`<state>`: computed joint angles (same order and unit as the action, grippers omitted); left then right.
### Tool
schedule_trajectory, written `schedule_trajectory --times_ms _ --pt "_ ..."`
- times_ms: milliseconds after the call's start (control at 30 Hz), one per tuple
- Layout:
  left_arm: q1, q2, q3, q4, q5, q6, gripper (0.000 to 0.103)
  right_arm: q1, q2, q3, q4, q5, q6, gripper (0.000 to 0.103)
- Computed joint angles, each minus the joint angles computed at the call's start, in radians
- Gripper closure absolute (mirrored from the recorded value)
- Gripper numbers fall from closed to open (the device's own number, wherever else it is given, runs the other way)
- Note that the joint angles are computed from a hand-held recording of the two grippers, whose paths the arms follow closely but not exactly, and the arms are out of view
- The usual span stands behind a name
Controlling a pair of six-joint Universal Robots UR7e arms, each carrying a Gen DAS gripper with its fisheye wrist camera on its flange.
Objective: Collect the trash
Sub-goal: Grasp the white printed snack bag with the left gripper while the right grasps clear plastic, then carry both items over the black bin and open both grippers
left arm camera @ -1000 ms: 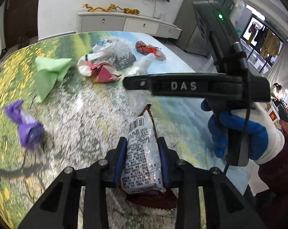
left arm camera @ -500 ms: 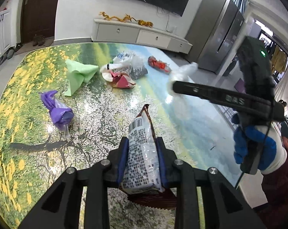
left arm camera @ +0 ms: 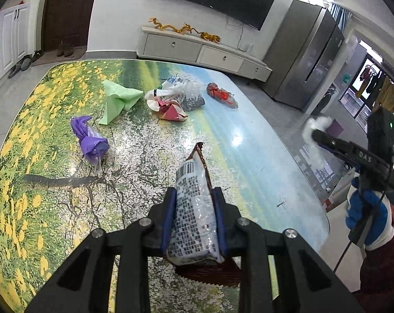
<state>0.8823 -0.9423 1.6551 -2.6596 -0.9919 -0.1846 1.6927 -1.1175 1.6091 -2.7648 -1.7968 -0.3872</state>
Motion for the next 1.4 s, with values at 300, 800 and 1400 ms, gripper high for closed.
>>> schedule_trajectory --times_ms 300,800,1400 --pt "-0.022 0.036 -0.051 0.071 0.009 -0.037 0.077 -0.081 -0.109 0.089 -0.073 0.004 0.027 0.071" --pt "-0.065 0.300 -0.383 0.254 -0.102 0.089 0.077 -0.228 -0.211 0.149 -0.077 -0.011 0.088 0.071" --pt "-0.114 0.914 -1.288 0.676 -0.229 0.229 0.076 -0.326 -0.208 0.106 -0.048 -0.104 0.157 0.069"
